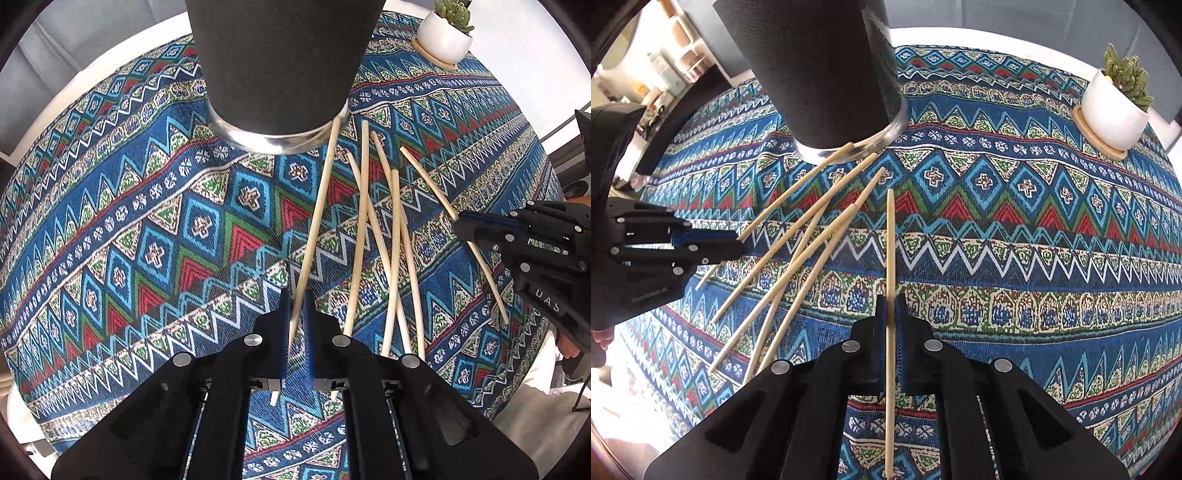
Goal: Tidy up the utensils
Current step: 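Lift the left tool's stick toward the black cup while the right tool carries its stick there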
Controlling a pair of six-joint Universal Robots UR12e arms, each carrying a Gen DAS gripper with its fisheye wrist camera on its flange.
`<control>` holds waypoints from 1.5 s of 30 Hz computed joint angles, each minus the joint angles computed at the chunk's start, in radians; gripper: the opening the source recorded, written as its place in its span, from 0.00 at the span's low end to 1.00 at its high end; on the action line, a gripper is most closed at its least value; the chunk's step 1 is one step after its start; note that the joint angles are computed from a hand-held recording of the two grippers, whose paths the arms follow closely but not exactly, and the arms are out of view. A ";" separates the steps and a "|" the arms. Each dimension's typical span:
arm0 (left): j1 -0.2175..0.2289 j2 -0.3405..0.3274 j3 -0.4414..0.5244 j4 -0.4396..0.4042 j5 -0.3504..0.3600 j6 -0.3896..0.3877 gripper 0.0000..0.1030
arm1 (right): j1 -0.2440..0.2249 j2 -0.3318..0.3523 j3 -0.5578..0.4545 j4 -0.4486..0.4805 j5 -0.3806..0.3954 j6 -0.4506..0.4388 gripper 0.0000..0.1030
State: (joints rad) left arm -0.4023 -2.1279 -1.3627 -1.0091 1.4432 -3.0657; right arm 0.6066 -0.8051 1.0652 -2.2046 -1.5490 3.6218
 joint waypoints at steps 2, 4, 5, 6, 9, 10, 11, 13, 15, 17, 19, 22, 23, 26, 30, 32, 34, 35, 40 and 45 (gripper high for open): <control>0.005 0.018 -0.032 0.003 -0.018 -0.005 0.05 | -0.004 -0.011 0.019 -0.003 0.008 0.008 0.04; 0.006 0.032 -0.052 -0.006 -0.030 -0.008 0.04 | -0.007 -0.026 0.043 -0.010 0.011 0.017 0.04; 0.008 0.038 -0.062 -0.011 -0.038 -0.017 0.04 | -0.011 -0.034 0.055 -0.015 0.017 0.022 0.04; 0.010 0.046 -0.075 -0.015 -0.047 -0.030 0.04 | -0.013 -0.040 0.065 -0.021 0.021 0.030 0.04; 0.020 0.070 -0.106 -0.023 -0.082 -0.060 0.04 | -0.016 -0.060 0.097 -0.035 0.022 0.049 0.04; 0.023 0.078 -0.119 -0.019 -0.089 -0.067 0.04 | -0.018 -0.067 0.108 -0.044 0.023 0.055 0.04; 0.026 0.086 -0.131 -0.016 -0.097 -0.074 0.04 | -0.020 -0.073 0.117 -0.050 0.023 0.060 0.05; 0.032 0.108 -0.164 -0.007 -0.103 -0.091 0.04 | -0.028 -0.091 0.144 -0.066 0.030 0.064 0.04; 0.043 0.116 -0.170 -0.007 -0.089 -0.098 0.04 | -0.035 -0.106 0.164 -0.084 0.031 0.069 0.05; 0.073 0.143 -0.201 0.008 -0.093 -0.098 0.04 | -0.038 -0.114 0.174 -0.098 0.034 0.081 0.05; 0.088 0.156 -0.212 0.019 -0.093 -0.125 0.04 | -0.042 -0.116 0.173 -0.110 0.036 0.090 0.05; 0.100 0.177 -0.225 0.053 -0.058 -0.130 0.04 | -0.048 -0.119 0.164 -0.137 0.031 0.093 0.05; 0.104 0.183 -0.228 0.070 -0.037 -0.124 0.04 | -0.049 -0.122 0.164 -0.149 0.027 0.093 0.05; 0.123 0.204 -0.241 0.128 -0.032 -0.134 0.04 | -0.054 -0.131 0.157 -0.191 0.009 0.090 0.05; 0.136 0.207 -0.221 0.205 -0.026 -0.166 0.04 | -0.060 -0.118 0.107 -0.253 -0.008 0.097 0.05; 0.127 0.191 -0.191 0.245 -0.021 -0.186 0.04 | -0.060 -0.112 0.081 -0.282 -0.025 0.084 0.05; 0.116 0.174 -0.157 0.286 -0.016 -0.197 0.04 | -0.055 -0.095 0.045 -0.306 -0.041 0.077 0.05; 0.113 0.170 -0.146 0.295 -0.011 -0.198 0.04 | -0.055 -0.089 0.031 -0.320 -0.044 0.071 0.05; 0.103 0.155 -0.104 0.367 -0.014 -0.196 0.04 | -0.057 -0.058 -0.040 -0.360 -0.061 0.026 0.05; 0.082 0.127 -0.048 0.427 0.003 -0.158 0.04 | -0.056 -0.027 -0.109 -0.375 -0.068 -0.022 0.05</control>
